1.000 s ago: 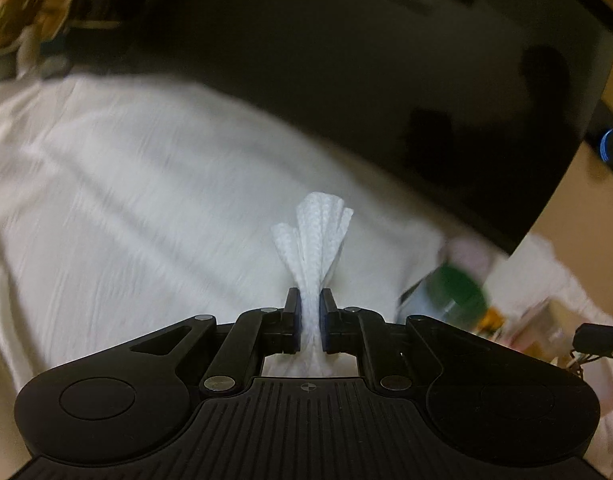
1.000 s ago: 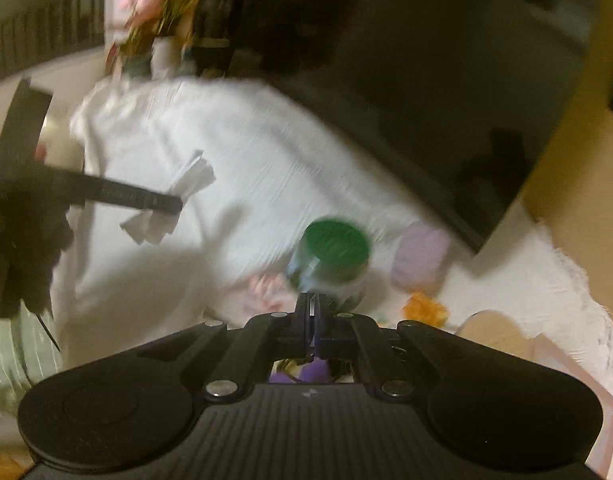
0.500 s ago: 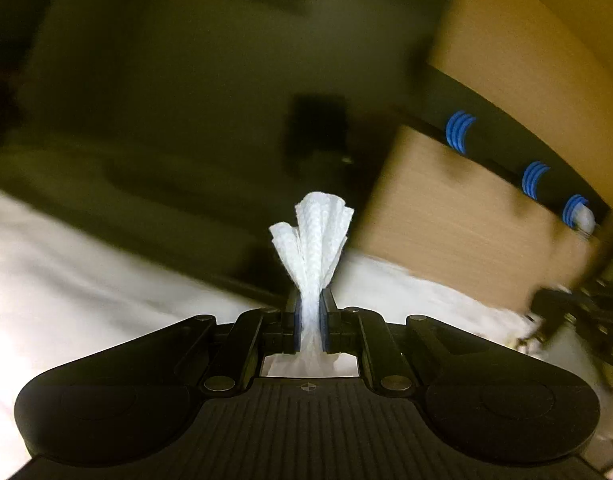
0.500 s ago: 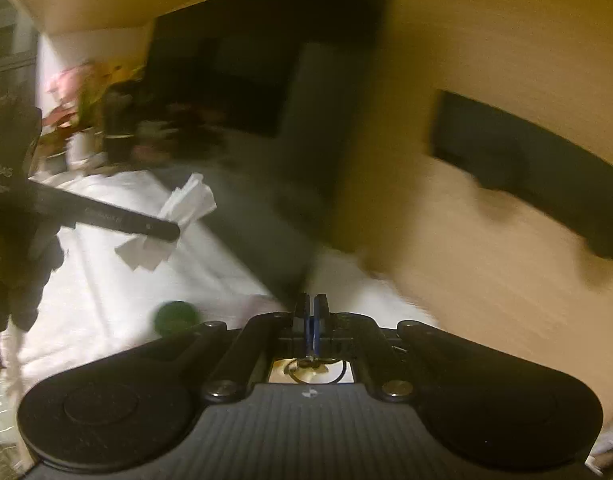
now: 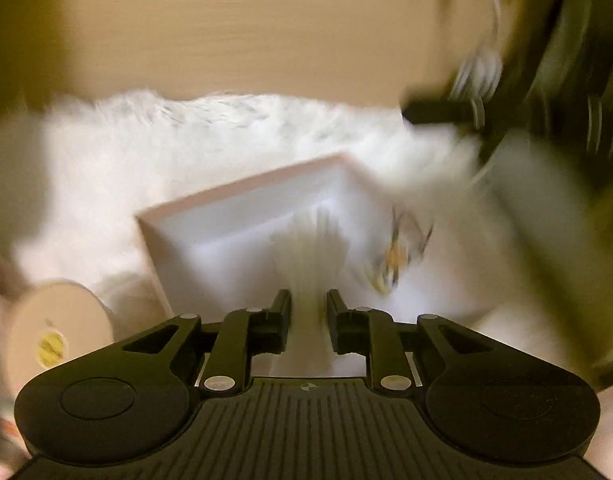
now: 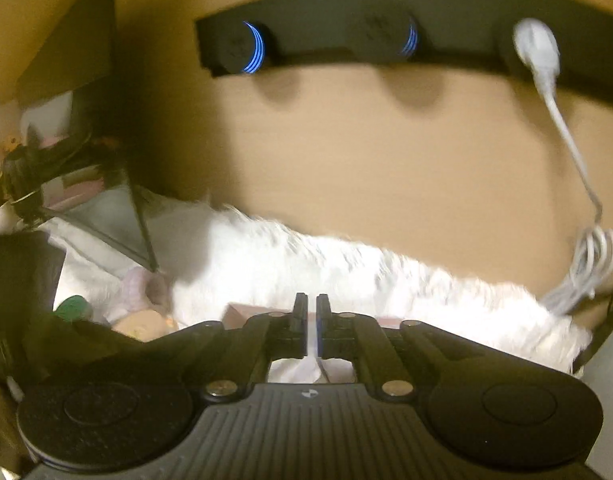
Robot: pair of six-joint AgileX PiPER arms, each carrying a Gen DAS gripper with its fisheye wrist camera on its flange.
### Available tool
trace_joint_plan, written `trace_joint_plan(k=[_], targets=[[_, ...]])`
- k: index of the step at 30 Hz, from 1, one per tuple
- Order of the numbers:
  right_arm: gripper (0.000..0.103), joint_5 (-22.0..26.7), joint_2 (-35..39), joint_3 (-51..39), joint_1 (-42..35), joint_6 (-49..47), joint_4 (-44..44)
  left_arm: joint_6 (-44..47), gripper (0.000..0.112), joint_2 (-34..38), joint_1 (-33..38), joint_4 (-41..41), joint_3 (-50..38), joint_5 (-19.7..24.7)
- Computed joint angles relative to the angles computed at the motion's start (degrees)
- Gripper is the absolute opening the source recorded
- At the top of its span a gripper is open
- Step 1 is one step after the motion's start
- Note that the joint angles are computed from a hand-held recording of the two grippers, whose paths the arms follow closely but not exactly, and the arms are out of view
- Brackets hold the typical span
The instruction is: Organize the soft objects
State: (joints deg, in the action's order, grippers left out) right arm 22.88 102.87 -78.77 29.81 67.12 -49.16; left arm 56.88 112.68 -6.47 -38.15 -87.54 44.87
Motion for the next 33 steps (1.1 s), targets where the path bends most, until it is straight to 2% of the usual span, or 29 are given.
trace_joint_plan(k=[1,2,4,8,11,13,16,21,26,28,31,33], targets=[[0.018,0.26,0.77,-0.36,-0.37,-0.41,0.49,0.77,0.022,-0.8,-0.98,0.3,2.53,-3.44],[0.022,0.28,1.24,-0.45,-0.63,-0.01,0.28,1.49,0.022,-0.9,-0.82,-1.29,3.97,-4.58],[0.034,-0.57,1.79,0.0,-1.17,1.64,-0.11,0.43,0.022,0.3,1.0,-3.38,2.27,-0.52],[0.038,-0.92,3.39,-0.56,-1.31,3.21,0.51,6.73,0.022,-2.04,4.56,-10.95,5.23,1.74],[0.041,0.6,3.56,-0.13,-0.42,5.15,-0.43,11.5,0.022,-6.26,10.4,-18.55,9.64,4.95],[0.048,1.47,2.68,1.54,0.86,8.85,-3.8,13.88,0.022,-9.09,13.99,-21.48,12.79,4.57],[0.051,2.99,1.97,3.12,3.9,13.46,-8.55,15.25,0.022,-12.2,20.45,-23.74,16.62,3.41],[0.055,3.24,3.28,2.12,10.02,14.07,-9.9,10.94,0.022,-12.67,31.83,-23.55,19.06,1.54],[0.061,1.02,7.64,-2.88,15.52,7.16,-4.48,3.22,0.022,-9.64,41.64,-21.11,18.43,-0.98],[0.062,1.78,11.22,-7.27,17.5,-0.92,1.76,1.68,0.022,-8.33,45.3,-20.93,17.99,-1.12],[0.062,4.8,16.38,-13.34,20.19,-9.93,7.46,2.83,0.022,-6.0,49.48,-22.91,16.06,0.71],[0.062,6.67,18.6,-15.91,21.51,-12.58,8.34,3.28,0.022,-3.51,51.02,-22.97,13.06,3.63]])
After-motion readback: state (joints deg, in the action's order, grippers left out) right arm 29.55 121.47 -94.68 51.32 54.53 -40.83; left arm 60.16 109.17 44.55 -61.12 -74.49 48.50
